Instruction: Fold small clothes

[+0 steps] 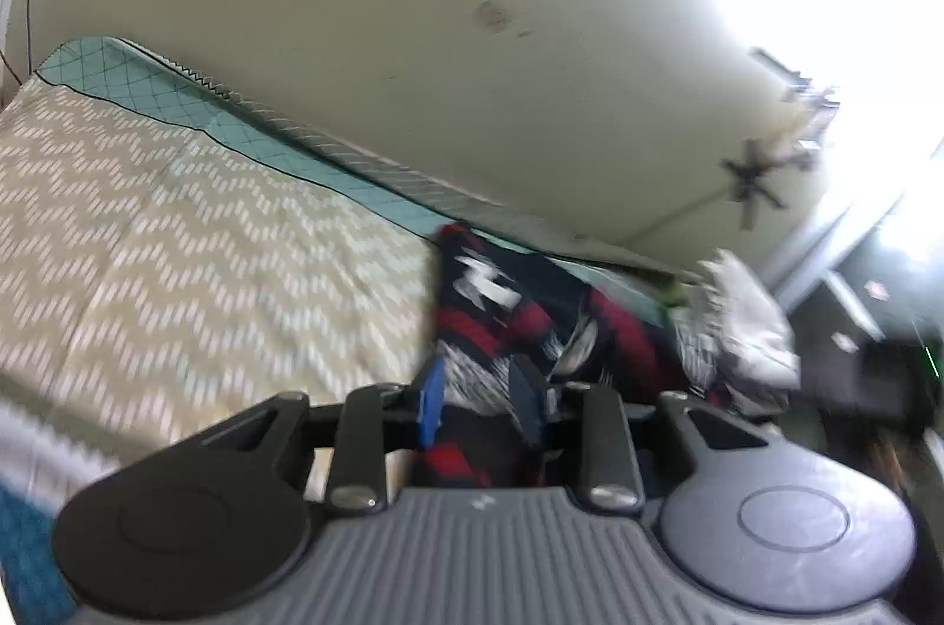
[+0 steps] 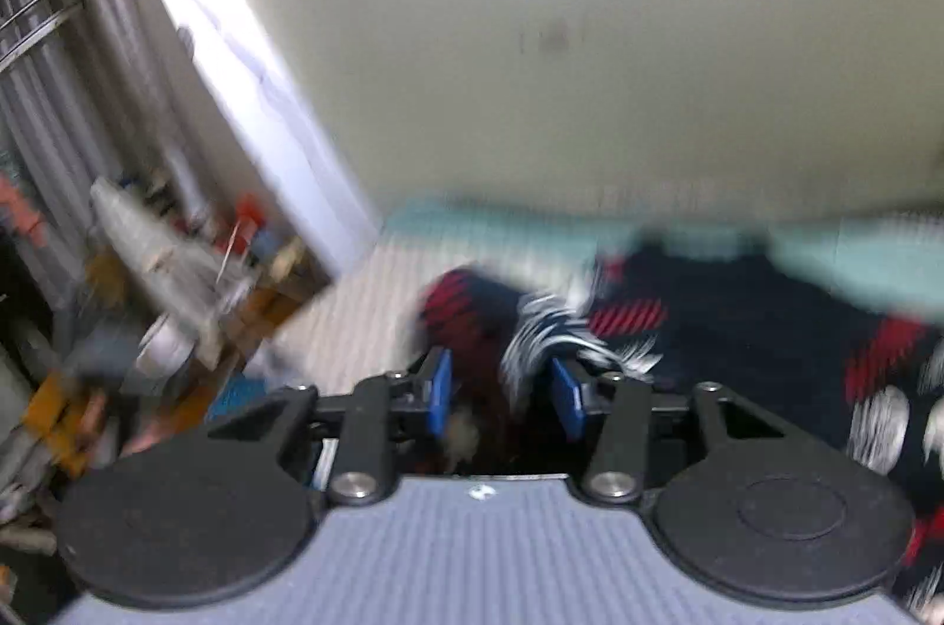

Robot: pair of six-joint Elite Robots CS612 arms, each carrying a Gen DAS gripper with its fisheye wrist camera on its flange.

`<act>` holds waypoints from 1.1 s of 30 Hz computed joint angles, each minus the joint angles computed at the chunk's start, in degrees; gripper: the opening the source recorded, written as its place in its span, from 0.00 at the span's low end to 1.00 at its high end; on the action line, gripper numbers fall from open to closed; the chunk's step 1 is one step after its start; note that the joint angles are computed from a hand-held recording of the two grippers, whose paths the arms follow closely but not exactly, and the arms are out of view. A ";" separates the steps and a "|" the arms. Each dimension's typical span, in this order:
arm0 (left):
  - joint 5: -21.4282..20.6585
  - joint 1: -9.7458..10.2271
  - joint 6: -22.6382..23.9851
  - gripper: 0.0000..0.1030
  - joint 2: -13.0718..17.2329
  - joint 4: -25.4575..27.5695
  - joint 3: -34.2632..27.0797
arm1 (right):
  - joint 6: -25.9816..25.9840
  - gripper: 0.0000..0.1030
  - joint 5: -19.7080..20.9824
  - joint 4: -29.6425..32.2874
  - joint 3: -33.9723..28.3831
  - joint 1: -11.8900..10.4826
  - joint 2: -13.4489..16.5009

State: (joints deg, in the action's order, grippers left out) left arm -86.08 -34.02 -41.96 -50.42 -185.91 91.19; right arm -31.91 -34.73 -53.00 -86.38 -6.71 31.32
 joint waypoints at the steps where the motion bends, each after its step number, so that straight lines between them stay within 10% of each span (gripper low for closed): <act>1: 0.55 0.17 -0.17 0.25 0.95 2.90 -2.18 | -5.07 0.45 -2.48 3.60 -0.36 -0.04 -0.14; 3: 0.32 0.28 -0.01 0.25 3.07 5.96 -5.85 | -9.44 0.52 -8.46 3.60 -0.50 0.22 -0.43; 6: -0.44 -0.16 2.92 0.26 5.34 6.41 -8.14 | -2.17 0.53 -13.34 -7.16 1.27 0.40 -0.36; 13: 0.93 -1.39 7.21 0.42 9.72 13.15 -13.38 | 11.07 0.53 -8.55 -26.01 20.88 4.56 -6.75; 18: 1.78 -1.41 9.59 0.47 9.89 10.48 -12.61 | 5.13 0.52 -11.91 -17.32 34.30 7.14 -12.48; 21: 0.80 -0.43 5.43 0.48 9.86 7.16 -11.41 | -2.49 0.26 -2.35 -8.20 36.96 6.28 -14.04; 25: 1.39 0.64 -1.48 0.52 9.45 -0.35 -9.21 | -2.94 0.31 6.83 -13.67 39.60 8.91 -14.87; 29: 8.72 0.17 -2.41 0.54 8.52 1.42 -7.78 | 2.50 0.64 -2.96 -29.22 46.25 13.40 -16.99; 33: 9.19 0.70 -4.93 0.54 8.34 3.30 -7.63 | 2.28 0.63 -7.39 -30.03 40.54 12.75 -14.86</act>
